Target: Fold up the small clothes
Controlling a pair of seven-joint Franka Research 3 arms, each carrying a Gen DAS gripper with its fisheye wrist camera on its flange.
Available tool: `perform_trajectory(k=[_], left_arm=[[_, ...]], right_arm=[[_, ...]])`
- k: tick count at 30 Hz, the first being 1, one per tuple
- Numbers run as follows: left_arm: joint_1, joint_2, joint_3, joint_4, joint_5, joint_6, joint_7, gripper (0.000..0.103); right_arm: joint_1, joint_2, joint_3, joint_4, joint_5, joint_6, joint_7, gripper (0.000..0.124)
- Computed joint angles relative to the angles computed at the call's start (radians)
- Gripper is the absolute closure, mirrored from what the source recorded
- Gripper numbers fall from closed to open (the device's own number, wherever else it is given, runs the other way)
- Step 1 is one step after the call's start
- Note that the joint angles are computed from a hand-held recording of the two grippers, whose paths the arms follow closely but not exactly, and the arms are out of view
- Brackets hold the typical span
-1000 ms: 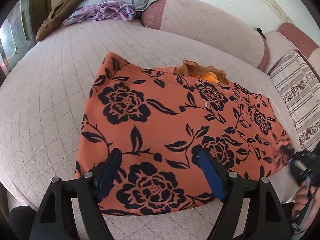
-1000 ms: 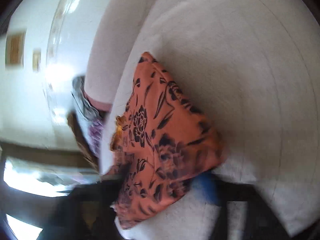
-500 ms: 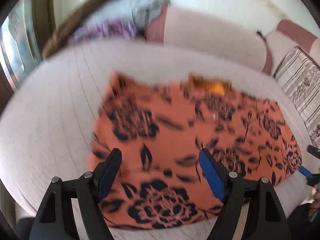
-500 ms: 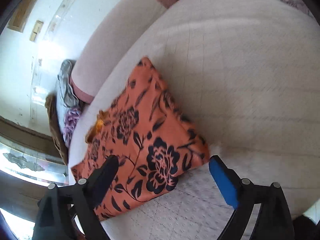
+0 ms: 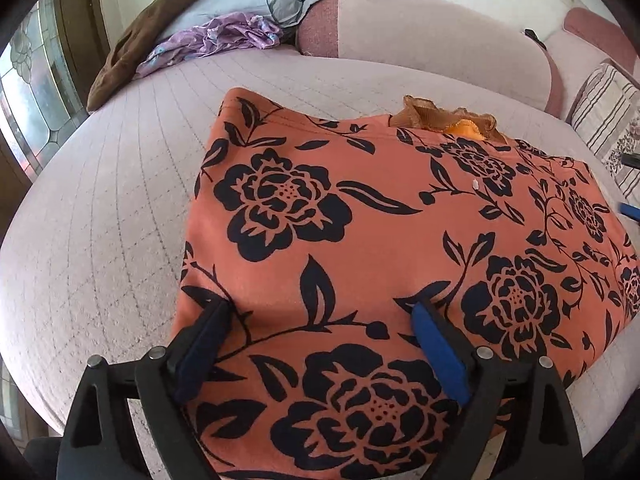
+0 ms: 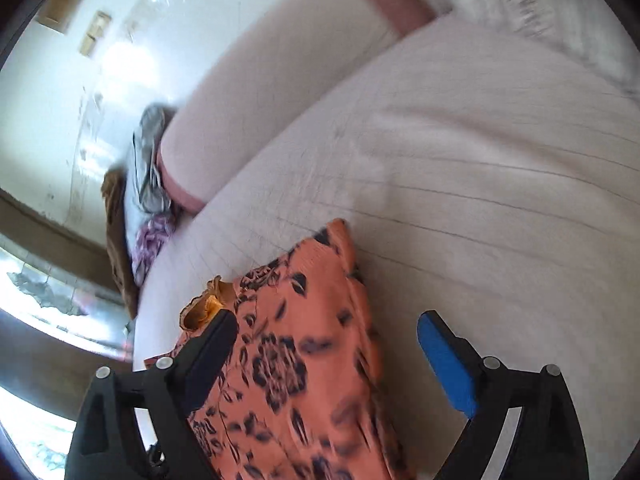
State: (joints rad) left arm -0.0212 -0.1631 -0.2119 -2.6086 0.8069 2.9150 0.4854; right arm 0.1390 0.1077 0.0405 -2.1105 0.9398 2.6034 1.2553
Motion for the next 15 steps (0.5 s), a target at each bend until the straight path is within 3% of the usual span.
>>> perform_trajectory(k=[2, 4, 6, 7, 8, 11, 13, 14, 15], left_arm=[[0.004, 0.004, -0.009, 0.003, 0.019, 0.001, -0.025, 0.011], [0.006, -0.012, -0.007, -0.017, 0.034, 0.011, -0.033, 0.01], [0.008, -0.016, -0.004, -0.023, 0.034, 0.024, -0.029, 0.01], [0.007, -0.016, -0.001, -0.026, 0.028, 0.031, -0.02, 0.01], [0.004, -0.018, 0.004, -0.027, 0.014, 0.034, -0.003, 0.01], [-0.004, -0.016, 0.019, -0.032, -0.037, 0.052, 0.056, 0.01], [-0.005, -0.026, 0.025, -0.044, -0.071, 0.063, 0.089, 0.01], [-0.017, -0.029, 0.033, -0.045, -0.109, 0.057, 0.125, 0.01], [-0.036, -0.033, 0.048, -0.047, -0.16, 0.049, 0.178, 0.01]], right_arm=[[-0.004, 0.102, -0.005, 0.108, -0.063, -0.078, 0.031, 0.031], [0.008, 0.194, -0.012, 0.202, -0.193, -0.125, 0.14, 0.031], [0.018, 0.236, 0.0, 0.238, -0.247, -0.119, 0.186, 0.034], [0.007, 0.238, 0.025, 0.243, -0.23, -0.11, 0.136, 0.088], [0.017, 0.248, 0.026, 0.272, -0.274, -0.147, 0.136, 0.112], [0.132, 0.214, -0.038, 0.249, -0.573, -0.057, 0.314, 0.112], [0.231, 0.157, -0.112, 0.161, -0.839, 0.099, 0.504, 0.113], [0.252, 0.163, -0.135, 0.156, -0.918, 0.1, 0.583, 0.11], [0.248, 0.2, -0.14, 0.184, -0.949, 0.045, 0.618, 0.096]])
